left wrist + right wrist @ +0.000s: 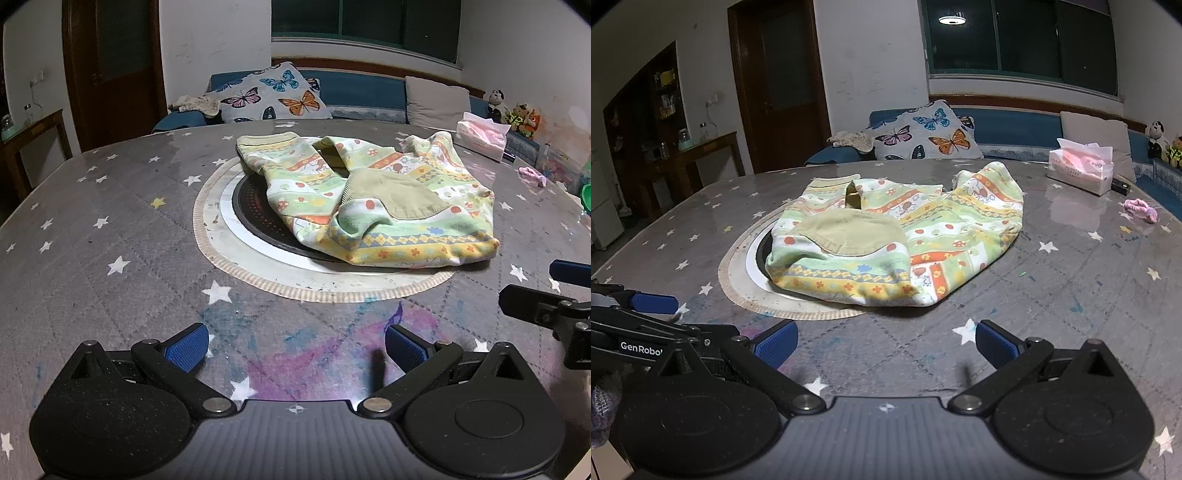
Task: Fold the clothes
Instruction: 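Approach the crumpled striped garment with both grippers open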
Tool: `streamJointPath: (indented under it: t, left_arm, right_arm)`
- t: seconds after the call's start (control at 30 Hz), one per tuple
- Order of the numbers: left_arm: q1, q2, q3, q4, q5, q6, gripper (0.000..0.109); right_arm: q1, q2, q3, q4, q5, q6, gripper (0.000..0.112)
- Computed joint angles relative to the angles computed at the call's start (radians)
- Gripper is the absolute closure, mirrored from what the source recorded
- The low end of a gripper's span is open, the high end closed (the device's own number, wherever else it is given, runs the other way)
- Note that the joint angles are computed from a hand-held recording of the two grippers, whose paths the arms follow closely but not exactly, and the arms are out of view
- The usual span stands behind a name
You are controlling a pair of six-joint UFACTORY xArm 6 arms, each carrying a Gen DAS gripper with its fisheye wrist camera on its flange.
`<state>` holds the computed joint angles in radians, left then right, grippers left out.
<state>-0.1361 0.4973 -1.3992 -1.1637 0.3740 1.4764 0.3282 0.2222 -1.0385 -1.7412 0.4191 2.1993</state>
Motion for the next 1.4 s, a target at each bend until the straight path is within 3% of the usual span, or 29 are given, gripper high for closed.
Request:
streamJointPath:
  t: [0.43, 1.4]
  left_arm:
    - [-0.002, -0.012, 0.029, -0.047, -0.002, 0.048, 0.006]
    - [-0.011, 0.039, -0.038, 0.065, -0.002, -0.065, 0.006]
  right_arm:
    - [0.0, 0.012, -0.016, 0.018, -0.025, -0.032, 0.009]
    - [-0.036, 0.066, -0.079, 0.068, -0.063, -0.137, 0.009]
